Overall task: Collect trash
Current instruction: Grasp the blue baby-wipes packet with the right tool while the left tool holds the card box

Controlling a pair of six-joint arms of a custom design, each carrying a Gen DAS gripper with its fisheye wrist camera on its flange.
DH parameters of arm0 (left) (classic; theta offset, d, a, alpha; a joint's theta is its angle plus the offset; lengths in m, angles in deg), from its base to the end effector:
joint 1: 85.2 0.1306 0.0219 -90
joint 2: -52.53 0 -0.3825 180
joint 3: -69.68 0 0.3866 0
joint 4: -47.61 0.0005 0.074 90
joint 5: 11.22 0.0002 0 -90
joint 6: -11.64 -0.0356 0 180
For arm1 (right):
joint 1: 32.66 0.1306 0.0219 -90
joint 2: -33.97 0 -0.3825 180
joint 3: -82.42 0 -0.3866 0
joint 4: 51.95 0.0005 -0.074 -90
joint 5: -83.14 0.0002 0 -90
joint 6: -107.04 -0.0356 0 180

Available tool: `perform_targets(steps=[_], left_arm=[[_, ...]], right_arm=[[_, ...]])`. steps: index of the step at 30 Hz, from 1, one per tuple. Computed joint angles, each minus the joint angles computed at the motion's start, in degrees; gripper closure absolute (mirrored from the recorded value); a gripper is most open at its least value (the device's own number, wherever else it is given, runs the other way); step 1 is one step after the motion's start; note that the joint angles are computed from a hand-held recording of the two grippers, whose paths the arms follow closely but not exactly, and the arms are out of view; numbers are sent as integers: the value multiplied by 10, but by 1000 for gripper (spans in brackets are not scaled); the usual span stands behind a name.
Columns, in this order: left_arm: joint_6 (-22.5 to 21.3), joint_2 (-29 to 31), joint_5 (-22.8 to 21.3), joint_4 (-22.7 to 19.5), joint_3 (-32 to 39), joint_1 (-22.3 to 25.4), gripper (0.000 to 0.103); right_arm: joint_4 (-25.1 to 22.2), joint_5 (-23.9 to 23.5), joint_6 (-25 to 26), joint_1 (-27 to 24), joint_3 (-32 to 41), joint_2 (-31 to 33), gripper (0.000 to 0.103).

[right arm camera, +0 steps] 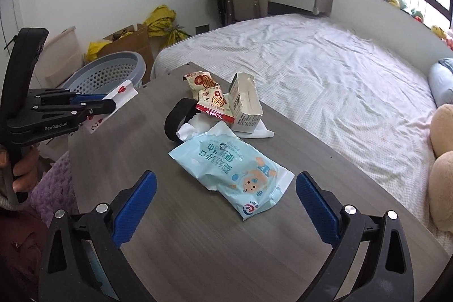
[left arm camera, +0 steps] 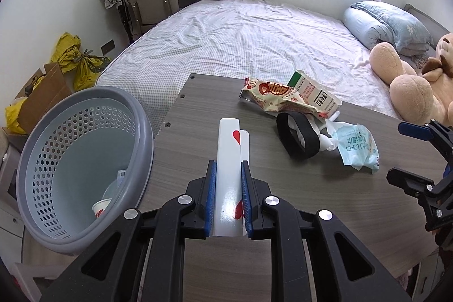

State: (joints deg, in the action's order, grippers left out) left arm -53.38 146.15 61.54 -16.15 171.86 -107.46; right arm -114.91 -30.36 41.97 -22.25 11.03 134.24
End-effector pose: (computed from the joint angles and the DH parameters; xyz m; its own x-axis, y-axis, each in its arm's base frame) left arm 0.4571 -0.1762 0.4811 -0.7755 -0.1184 -0.6201 -0.1349 0.9907 -0.0204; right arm 0.5229 0.1100 0.4760 -0.5616 -0.4962 -0.6621 -0.6942 0.7180 0.0508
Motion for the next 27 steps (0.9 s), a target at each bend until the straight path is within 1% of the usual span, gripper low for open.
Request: perform_targets(steps=[3,12,19,21,24,27], left_arm=[[0,1,0,0,2,2,86],[5,4,3,-3,6,10,86],[7,8,6,-4,10,13,86],[7,9,7,-5,11,15,86],[6,8,7,-6,13,16,86],[6,6,4,-3,11,15,86]], right_arm=[[-20,-8,32,3,22,17,6],[-73,17,119,15,73,64,6],[-88,13,136,18,101,90,6],[-90,16,134,22,110,99,6],[-114,17,130,26,122,112,6],[-121,17,125,27,112,106,6]])
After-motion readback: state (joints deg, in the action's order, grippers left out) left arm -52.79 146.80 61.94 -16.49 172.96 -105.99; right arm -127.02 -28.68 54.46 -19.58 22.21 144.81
